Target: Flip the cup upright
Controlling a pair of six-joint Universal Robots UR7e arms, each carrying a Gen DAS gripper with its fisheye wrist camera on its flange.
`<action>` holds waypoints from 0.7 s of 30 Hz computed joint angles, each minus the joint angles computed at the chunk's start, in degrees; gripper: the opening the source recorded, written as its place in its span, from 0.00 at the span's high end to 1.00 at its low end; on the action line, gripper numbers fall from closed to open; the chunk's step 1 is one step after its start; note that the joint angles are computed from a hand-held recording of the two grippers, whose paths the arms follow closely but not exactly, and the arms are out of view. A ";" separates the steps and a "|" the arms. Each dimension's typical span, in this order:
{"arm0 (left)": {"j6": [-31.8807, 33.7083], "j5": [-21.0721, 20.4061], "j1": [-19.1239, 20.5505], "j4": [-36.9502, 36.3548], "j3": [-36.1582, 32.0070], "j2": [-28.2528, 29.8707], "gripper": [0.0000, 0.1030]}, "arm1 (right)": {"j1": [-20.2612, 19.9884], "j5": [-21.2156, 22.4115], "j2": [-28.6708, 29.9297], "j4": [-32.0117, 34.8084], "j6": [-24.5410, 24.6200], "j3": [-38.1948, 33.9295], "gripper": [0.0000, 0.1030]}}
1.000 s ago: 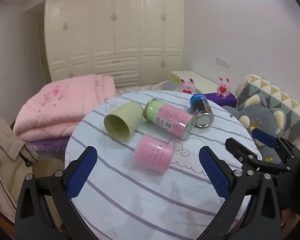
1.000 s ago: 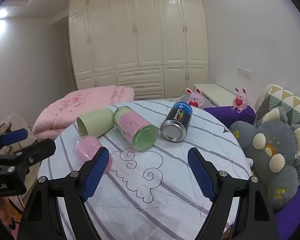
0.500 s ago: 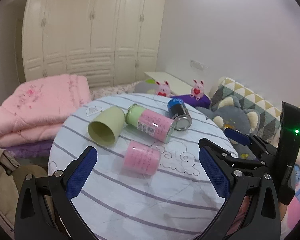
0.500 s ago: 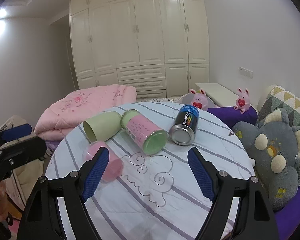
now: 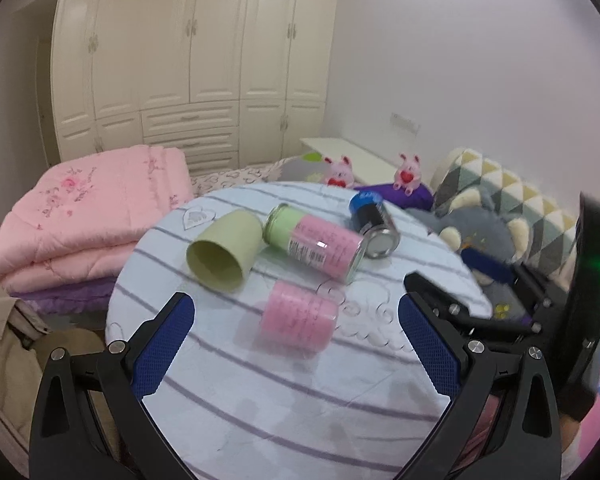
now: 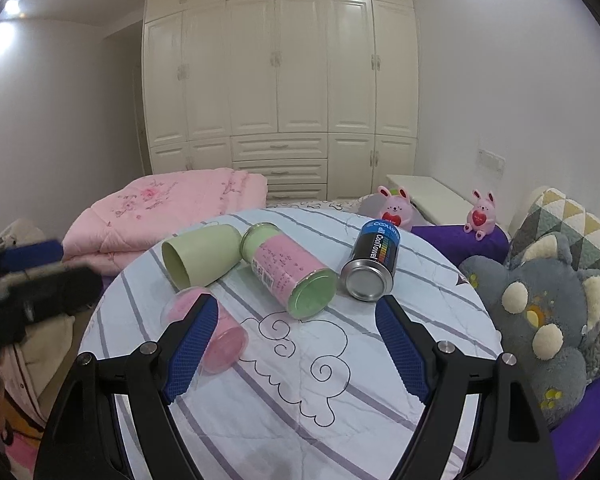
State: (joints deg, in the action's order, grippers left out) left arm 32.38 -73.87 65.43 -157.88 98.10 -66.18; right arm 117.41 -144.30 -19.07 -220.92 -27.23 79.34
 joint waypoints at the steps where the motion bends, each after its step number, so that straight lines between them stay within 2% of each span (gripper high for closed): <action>1: 0.68 0.52 -0.09 -0.47 0.17 0.13 0.00 | -0.06 -0.19 0.02 0.17 0.09 -0.09 0.20; 6: 3.53 3.79 -0.42 -5.23 1.35 1.36 0.00 | -0.23 -2.80 0.21 2.24 2.64 -0.56 0.20; 13: 2.66 2.68 -0.29 -3.16 0.74 2.14 0.00 | -0.62 -2.18 -1.61 2.70 7.92 2.44 0.20; 21: 2.46 2.14 -0.28 -2.74 0.92 2.30 0.00 | -0.55 -2.16 -1.61 2.74 8.16 2.55 0.20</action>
